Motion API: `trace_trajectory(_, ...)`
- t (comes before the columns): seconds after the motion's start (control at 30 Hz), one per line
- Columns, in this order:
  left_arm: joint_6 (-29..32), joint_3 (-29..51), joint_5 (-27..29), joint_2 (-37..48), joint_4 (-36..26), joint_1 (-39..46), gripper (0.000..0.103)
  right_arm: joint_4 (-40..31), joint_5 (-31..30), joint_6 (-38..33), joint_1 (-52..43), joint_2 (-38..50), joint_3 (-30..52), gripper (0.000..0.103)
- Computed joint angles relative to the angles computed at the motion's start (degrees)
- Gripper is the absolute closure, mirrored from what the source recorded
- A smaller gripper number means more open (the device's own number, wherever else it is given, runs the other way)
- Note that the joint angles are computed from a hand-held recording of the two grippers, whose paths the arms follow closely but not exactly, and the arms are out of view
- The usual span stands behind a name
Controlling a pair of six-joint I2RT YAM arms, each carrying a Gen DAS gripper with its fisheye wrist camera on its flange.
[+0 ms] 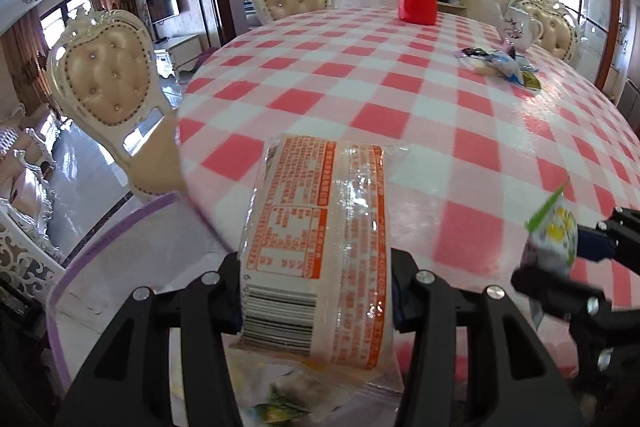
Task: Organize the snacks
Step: 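Carry the bread loaf bag and lemon-print packet off the table toward the bin, then open both grippers over the bin to drop the snacks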
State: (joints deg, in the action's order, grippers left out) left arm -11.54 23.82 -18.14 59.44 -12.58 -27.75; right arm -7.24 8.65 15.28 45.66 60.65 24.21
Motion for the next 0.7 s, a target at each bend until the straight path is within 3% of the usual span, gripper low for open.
trace_trajectory(0.37,16.03,-1.56,8.05,-8.37,-5.76,16.12,0.052,3.4,2.66,0.78,12.61,11.04,5.48,0.067)
trace_trajectory(0.7,27.39,-2.01,13.62,-8.08,-6.83,31.99,0.05,5.81,2.68,-0.28,19.46,19.53,9.42,0.066)
